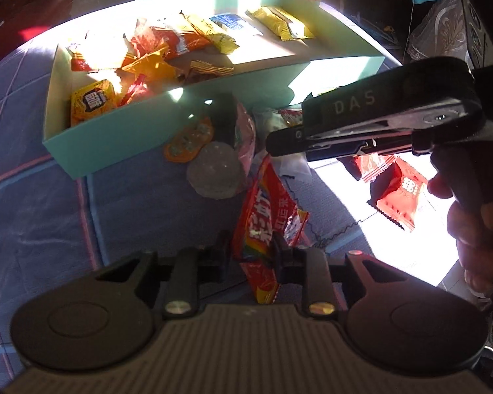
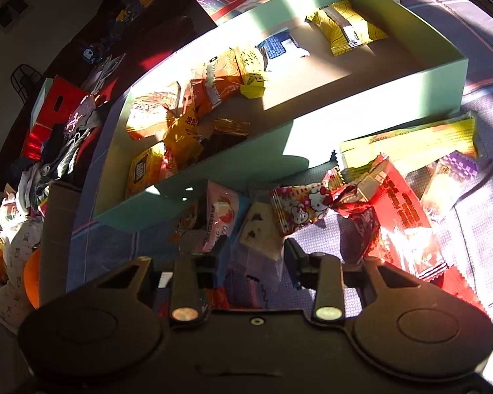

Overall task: Organize snacks
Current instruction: 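Grasp red Skittles bag with left while right grasps clear white-cake pack, then carry both packs into the green box and open both grippers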

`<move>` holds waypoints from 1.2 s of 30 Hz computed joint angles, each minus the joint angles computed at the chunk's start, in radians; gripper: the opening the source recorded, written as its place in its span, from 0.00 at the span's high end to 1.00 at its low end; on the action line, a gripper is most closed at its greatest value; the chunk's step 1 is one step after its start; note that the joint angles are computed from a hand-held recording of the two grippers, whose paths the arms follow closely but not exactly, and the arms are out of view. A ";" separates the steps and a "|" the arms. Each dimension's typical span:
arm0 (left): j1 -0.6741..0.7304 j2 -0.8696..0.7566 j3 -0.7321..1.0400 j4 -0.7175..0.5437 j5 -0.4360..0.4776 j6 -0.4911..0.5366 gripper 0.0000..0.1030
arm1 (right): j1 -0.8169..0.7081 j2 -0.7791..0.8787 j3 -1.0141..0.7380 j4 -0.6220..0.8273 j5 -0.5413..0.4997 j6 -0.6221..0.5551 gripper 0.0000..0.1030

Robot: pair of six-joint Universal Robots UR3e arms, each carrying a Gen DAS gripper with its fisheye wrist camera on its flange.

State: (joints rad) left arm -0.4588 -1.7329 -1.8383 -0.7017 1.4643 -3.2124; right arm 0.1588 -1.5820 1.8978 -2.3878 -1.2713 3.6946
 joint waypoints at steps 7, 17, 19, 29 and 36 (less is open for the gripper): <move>0.068 0.052 -0.061 -0.001 0.003 -0.018 0.60 | 0.069 0.105 -0.070 -0.053 -0.095 0.034 0.63; 0.004 0.014 -0.053 0.093 0.031 -0.008 0.77 | 0.138 0.100 -0.103 -0.002 -0.183 -0.024 0.69; 0.009 0.042 -0.065 0.085 0.036 -0.014 0.78 | 0.124 0.062 -0.065 0.000 -0.155 -0.013 0.69; 0.060 0.164 -0.115 0.035 0.011 -0.023 0.81 | 0.108 -0.096 -0.008 0.055 -0.112 0.000 0.69; 0.068 0.214 -0.093 0.008 -0.001 -0.033 0.81 | 0.112 -0.106 -0.054 0.051 -0.113 0.006 0.69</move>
State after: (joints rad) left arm -0.3908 -1.5193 -1.9317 -0.6935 1.4632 -3.2452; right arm 0.2707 -1.6884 1.8436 -2.3369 -1.3840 3.7004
